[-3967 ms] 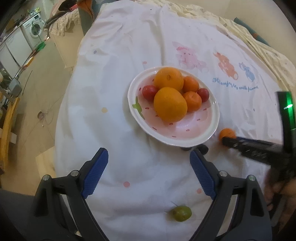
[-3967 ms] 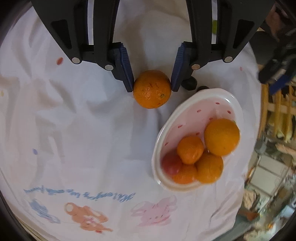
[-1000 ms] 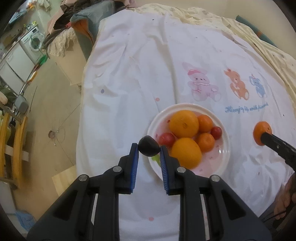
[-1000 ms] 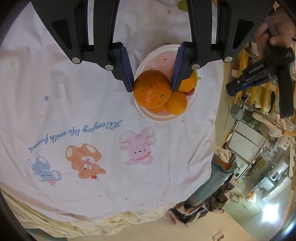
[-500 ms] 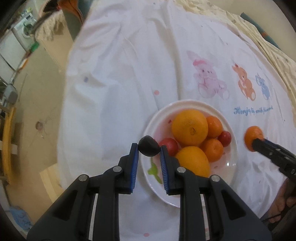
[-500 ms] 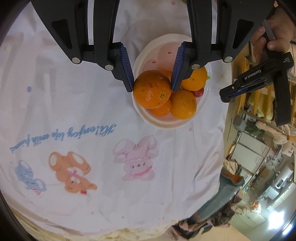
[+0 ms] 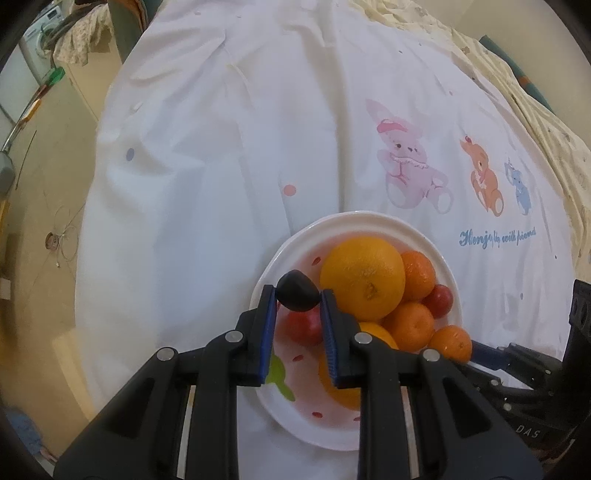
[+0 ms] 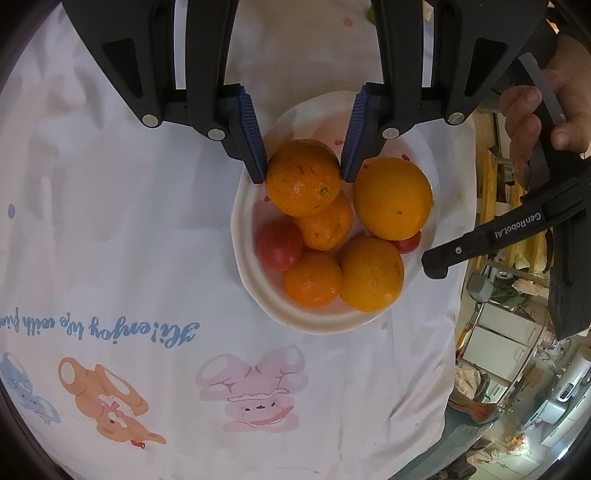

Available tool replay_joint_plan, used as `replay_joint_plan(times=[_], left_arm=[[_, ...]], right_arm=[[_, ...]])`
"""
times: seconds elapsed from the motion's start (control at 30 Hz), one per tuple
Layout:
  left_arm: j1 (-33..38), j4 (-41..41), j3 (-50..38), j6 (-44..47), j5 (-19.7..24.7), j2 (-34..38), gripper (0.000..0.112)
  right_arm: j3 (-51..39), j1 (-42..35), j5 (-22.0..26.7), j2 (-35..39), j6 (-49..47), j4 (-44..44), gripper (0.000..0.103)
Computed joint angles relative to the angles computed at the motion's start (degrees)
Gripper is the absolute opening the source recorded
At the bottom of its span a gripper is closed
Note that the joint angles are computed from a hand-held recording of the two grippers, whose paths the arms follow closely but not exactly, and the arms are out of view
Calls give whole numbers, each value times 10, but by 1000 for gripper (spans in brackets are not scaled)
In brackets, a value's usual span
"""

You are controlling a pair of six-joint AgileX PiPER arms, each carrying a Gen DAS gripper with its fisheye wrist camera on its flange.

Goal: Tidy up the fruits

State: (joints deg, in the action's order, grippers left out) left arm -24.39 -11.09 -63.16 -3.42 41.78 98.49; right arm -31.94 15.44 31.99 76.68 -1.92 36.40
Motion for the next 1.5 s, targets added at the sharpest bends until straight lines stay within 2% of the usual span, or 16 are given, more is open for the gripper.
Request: replay_joint_plan(times=[0.2, 0.27, 0.3, 0.33, 0.37, 0.4, 0.43, 0.63, 0.9, 1.0, 1.2, 1.27, 1.3, 1.37, 1.5], left_arm=[[-2, -10, 0, 11, 1, 3, 21], [0, -17, -3, 16, 7, 6, 21], [2, -23, -5, 18, 10, 7, 23], [4, -26, -6, 19, 12, 7, 35], [6, -27, -4, 17, 10, 5, 49], [7, -24, 0, 9, 3, 0, 54], [7, -23, 4, 5, -5, -5, 57], [10, -8, 7, -14, -5, -14, 58], [-4, 25, 27, -34, -11, -43, 58], [-8, 19, 53, -26, -21, -74, 58], [-30, 64, 88, -51, -20, -146, 58], [-29, 59, 107, -50, -21, -170, 72], [-30, 59, 118, -58, -24, -181, 75], [-34, 63, 138, -73, -27, -202, 76], [-44, 75, 165, -91, -20, -232, 76]], right_arm=[[0, -2, 5, 1, -8, 9, 46], [-1, -6, 7, -1, -15, 16, 49], [0, -10, 8, -3, -22, 25, 58], [2, -15, 8, -10, -26, 30, 64], [2, -15, 8, -15, -20, 24, 75], [2, -15, 8, -20, -14, 17, 77], [2, -16, 8, -27, -6, 9, 77], [23, -56, 31, -76, 4, 4, 77], [31, -45, 38, -131, 85, -63, 77], [32, -43, 41, -149, 104, -74, 77], [30, -37, 58, -185, 148, -113, 77], [32, -36, 63, -199, 163, -125, 77], [35, -37, 67, -207, 166, -126, 77], [39, -37, 73, -218, 166, -121, 77], [45, 3, 77, -251, 236, -166, 77]])
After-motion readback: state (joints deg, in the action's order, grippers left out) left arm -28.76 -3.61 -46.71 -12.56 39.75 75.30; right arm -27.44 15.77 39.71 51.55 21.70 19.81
